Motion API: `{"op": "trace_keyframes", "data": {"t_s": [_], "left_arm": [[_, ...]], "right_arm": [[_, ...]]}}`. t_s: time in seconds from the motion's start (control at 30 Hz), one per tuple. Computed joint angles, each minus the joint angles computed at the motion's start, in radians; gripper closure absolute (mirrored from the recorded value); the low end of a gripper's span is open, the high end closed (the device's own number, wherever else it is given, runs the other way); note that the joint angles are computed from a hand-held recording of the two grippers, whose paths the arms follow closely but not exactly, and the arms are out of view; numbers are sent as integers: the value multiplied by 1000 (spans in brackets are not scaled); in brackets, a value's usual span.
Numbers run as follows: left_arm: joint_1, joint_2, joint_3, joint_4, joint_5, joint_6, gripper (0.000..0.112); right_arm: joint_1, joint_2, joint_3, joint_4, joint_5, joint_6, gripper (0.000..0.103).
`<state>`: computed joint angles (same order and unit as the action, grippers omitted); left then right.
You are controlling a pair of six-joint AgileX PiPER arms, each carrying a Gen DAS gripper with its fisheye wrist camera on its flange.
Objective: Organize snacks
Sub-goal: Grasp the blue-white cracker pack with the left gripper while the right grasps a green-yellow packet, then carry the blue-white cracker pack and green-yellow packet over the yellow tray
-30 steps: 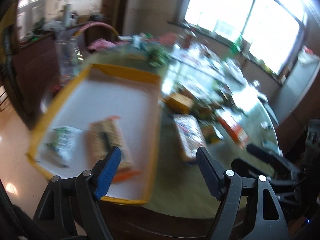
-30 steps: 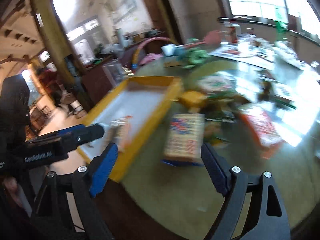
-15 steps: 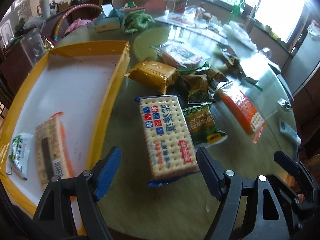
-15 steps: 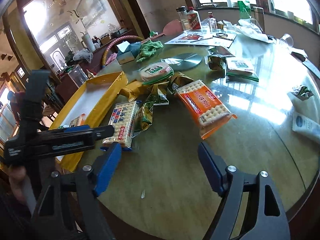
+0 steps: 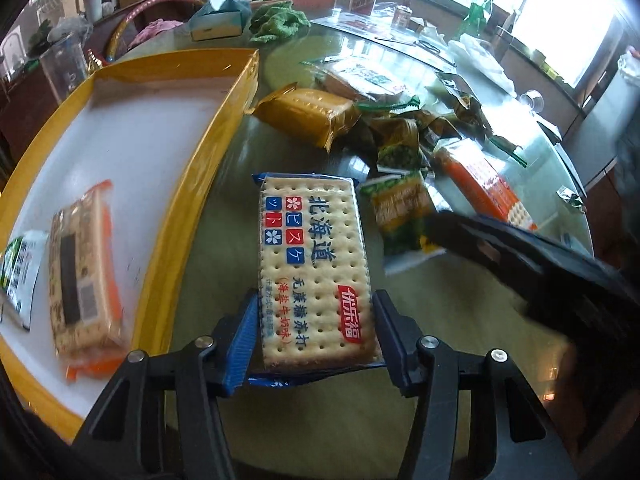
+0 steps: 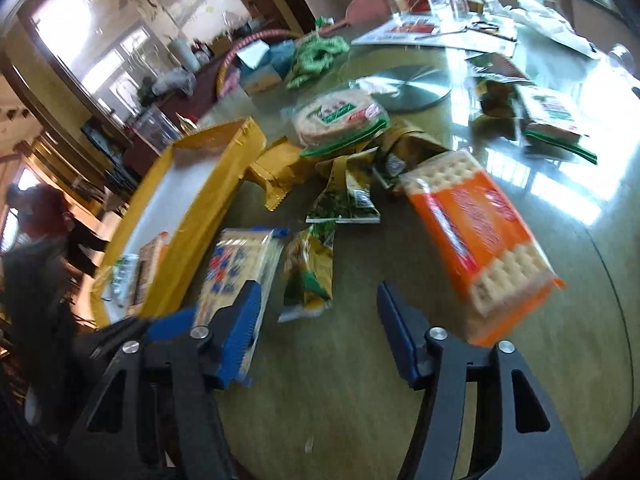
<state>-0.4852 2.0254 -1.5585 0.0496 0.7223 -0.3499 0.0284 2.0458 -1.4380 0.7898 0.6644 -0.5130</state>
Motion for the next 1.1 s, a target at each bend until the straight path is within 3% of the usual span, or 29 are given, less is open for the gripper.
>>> {"op": "trace_keyframes", "data": {"t_s": [0.1,0.2,0.27,0.67,0.93,1.1], "left_arm": [[6,-11,23,-14,-19,9,57],[7,-12,26,-21,-23,14,57],[9,-8,17,-31,-13,28,56],[-29,68,-96,74,57,10,50],[-36,22,7,147,-62,-82,58],[-27,-126,148,74,-156,-38,58]], "right_arm": [[29,73,-116,-93,40,113,50],[55,112,-171,-199,21,227,59],[45,107,-161,-147,30,184,75],[18,-139,227,-38,-139,30,84],[26,-198,313,16,-192,-22,85],[25,-262,366,99,-210,-88,87]]}}
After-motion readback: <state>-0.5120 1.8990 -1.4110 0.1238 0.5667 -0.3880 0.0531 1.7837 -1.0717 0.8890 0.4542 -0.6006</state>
